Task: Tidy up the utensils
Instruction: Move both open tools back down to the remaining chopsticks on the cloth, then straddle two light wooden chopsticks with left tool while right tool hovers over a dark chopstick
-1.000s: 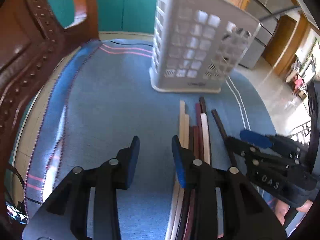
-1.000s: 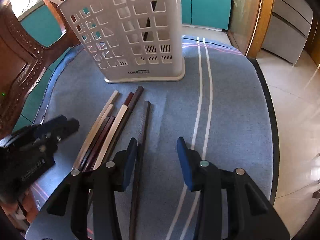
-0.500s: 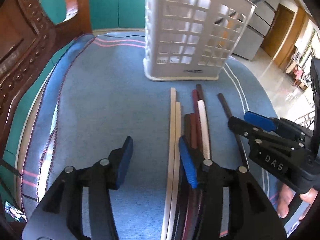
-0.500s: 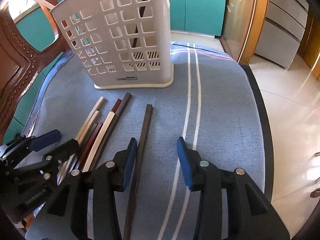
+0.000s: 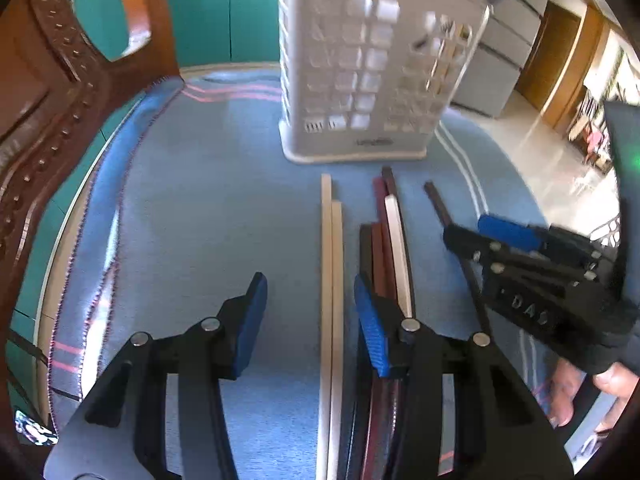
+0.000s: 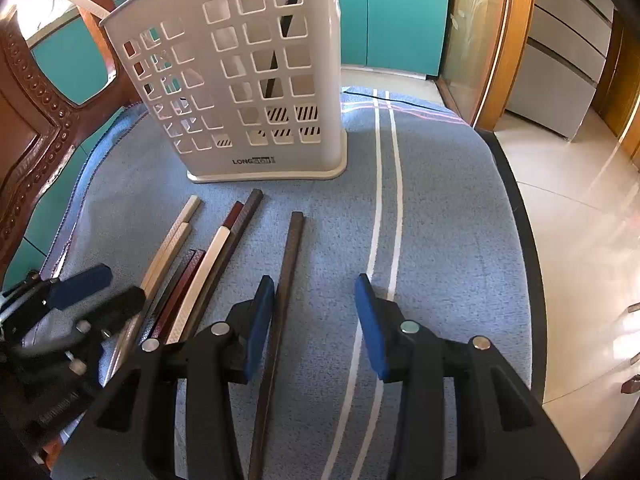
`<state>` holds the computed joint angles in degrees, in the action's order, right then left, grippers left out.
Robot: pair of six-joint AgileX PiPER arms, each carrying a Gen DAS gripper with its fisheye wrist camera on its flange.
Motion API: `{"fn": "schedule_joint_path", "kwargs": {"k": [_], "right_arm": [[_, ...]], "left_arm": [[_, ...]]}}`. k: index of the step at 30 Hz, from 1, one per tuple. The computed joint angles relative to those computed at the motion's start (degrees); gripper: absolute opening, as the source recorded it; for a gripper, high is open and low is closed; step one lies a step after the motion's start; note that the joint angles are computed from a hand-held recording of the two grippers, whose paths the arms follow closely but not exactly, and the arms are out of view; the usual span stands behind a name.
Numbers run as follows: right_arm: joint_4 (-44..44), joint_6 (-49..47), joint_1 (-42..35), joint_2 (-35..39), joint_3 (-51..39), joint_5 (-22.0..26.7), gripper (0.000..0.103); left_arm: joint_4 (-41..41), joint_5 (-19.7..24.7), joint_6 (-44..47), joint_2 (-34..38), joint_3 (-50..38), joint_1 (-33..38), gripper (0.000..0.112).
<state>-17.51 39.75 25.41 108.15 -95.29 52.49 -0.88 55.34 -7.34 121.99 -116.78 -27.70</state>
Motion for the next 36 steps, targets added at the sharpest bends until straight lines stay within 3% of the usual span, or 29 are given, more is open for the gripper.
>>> {"fn": "schedule_joint_path", "kwargs": {"k": [8,10,12,16,23,32,36], "right_arm": [[-1.9,0.6,1.1,0.2,0.2,0.2,0.044],[-2.5,0.9,1.5,0.3,0.2,0.4,0.045],[-2.7,1.1,1.7,0.3,0.2,0.4,0.045],[-2.9,1.5,2.0,0.3,0.3,0.5,0.045],[-2.9,1.5,2.0,0.3,0.2,0.5,0.045],[-2.8,1.7,1.9,0.0,0.6,0.3,0.046],[-3.0,1.8,2.0,0.1,0.5,0.5,0.046]], "left_arm": [[4.1,-0.7,-2.0,0.5,0.8,-1.2,0.045],[3.0,-1.4,-0.7,-0.3,1.8,-1.3,0.019],[2.6,-1.2,-0.2,-1.6,2.7,-1.6,0.013],[2.1,-1.4,-0.8,-1.3,2.0,-1.9,0.013],[0.0,-6.7,-1.2,-5.4,6.6,-0.6,0.013],[3.0,-0.7,-4.3,-1.3,0.5,-0.3,0.013],[3.4,-1.1,-4.3,-1.8,2.2,-0.2,0.013]]}}
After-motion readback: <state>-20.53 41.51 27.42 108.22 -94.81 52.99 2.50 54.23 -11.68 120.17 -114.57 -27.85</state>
